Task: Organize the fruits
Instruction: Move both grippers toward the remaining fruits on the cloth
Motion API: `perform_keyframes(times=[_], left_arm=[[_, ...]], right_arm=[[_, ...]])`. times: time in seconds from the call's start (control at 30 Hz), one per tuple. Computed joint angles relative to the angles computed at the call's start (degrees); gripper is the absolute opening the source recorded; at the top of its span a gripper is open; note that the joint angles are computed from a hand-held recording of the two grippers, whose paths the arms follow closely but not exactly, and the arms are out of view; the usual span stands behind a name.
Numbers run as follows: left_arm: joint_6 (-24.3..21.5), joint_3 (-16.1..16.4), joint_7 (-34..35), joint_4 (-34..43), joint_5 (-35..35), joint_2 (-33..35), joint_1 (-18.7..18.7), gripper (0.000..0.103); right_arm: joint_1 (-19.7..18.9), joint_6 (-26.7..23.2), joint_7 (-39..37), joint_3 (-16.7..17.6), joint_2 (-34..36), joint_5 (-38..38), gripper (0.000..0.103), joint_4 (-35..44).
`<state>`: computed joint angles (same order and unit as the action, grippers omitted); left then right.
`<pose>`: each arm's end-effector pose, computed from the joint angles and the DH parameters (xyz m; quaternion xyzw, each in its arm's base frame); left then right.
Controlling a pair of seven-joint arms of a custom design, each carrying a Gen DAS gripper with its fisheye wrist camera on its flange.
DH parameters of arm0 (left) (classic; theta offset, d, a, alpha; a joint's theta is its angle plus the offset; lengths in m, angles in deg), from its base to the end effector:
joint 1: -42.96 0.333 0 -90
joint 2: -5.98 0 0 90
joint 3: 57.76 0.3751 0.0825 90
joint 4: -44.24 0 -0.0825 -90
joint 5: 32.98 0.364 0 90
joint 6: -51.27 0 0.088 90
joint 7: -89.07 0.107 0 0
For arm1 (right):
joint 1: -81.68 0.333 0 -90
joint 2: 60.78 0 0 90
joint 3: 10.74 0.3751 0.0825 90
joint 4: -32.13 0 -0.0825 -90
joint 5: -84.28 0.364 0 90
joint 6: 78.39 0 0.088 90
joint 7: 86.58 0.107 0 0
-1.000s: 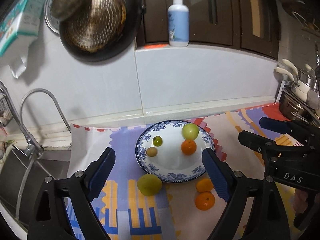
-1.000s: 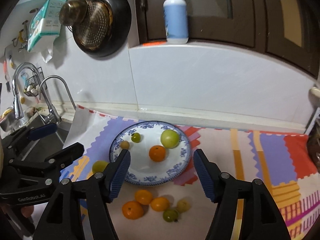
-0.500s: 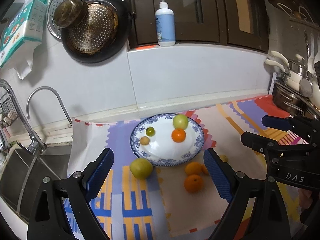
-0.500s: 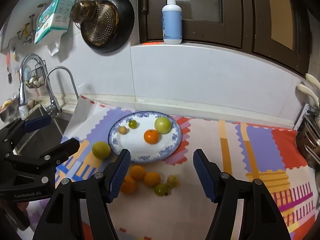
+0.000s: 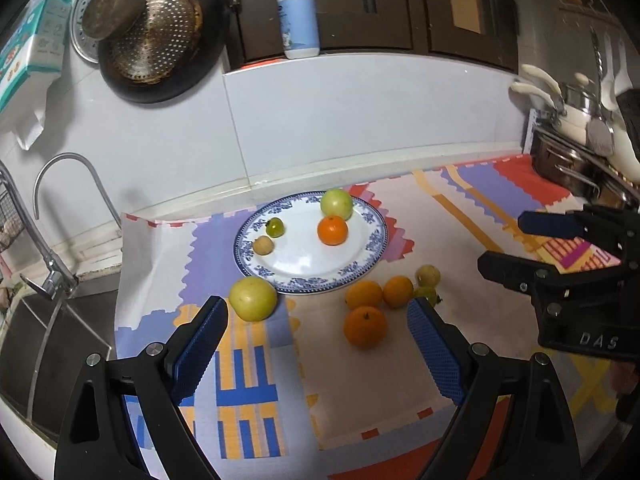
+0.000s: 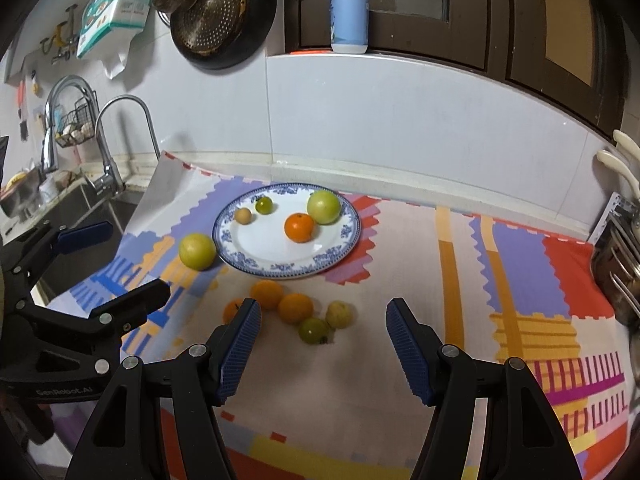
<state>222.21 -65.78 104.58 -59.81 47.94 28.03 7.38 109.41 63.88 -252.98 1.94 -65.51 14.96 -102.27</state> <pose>0.4413 -0.4984 0.4461 -0.3543 0.8233 -0.3734 0.2394 0.3708 0.3232 0.4564 -0.5874 0.6970 -0.3196 0.2589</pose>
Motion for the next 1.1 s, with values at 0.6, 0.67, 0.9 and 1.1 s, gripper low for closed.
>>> perform_keyframes(times=[0.6, 0.67, 0.9, 1.1], left_arm=[[4.0, -2.7, -4.5, 3.8, 10.7, 6.3, 2.9, 0.082], [4.5, -2.7, -1.8, 4.2, 8.6, 7.3, 2.9, 0.079], [6.6, -1.1, 9.7, 6.0, -1.7, 10.7, 1.9, 0.074], [6.9, -4.1, 22.7, 6.7, -13.2, 13.1, 3.8, 0.071]], right_arm=[[0.9, 2.7, -0.1, -1.8, 5.2, -4.4, 0.065, 0.2], [0.8, 3.7, -0.1, -2.4, 6.0, -4.8, 0.065, 0.5], [0.1, 8.2, 1.0, -4.3, 9.0, -6.4, 0.054, 1.2], [-0.4, 11.1, 2.0, -5.7, 10.8, -7.7, 0.049, 1.9]])
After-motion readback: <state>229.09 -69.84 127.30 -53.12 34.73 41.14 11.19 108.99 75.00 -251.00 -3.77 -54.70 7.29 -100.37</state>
